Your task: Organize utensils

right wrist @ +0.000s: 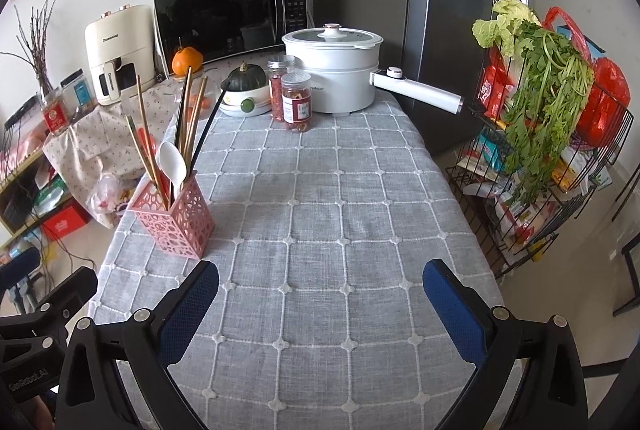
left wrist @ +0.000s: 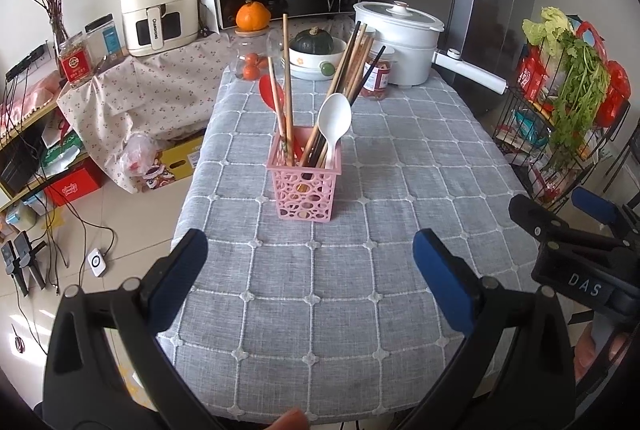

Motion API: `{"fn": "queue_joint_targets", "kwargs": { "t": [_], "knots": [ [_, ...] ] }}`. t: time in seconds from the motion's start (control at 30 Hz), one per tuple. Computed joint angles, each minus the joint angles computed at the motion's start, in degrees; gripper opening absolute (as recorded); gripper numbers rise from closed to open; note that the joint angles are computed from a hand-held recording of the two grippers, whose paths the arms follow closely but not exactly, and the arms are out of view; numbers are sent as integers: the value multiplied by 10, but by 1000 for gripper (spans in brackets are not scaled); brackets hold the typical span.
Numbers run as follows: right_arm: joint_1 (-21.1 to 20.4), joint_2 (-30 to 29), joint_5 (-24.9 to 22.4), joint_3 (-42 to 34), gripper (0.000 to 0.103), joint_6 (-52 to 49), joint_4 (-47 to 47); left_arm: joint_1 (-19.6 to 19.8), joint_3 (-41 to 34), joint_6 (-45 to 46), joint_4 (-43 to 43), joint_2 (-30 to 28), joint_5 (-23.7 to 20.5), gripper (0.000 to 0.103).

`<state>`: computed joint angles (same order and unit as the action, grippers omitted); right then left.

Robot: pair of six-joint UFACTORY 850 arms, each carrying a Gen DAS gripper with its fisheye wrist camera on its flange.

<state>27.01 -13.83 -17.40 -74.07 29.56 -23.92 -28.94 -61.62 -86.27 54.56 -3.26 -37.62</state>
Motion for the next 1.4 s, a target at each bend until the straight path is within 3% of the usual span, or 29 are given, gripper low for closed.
{"fn": "queue_joint_targets", "kwargs": {
  "t": [1.4],
  "knots": [
    [2, 0, 0, 2, 103, 2, -2, 2, 1, 24, -23, -1, 23, 102]
  ]
}}
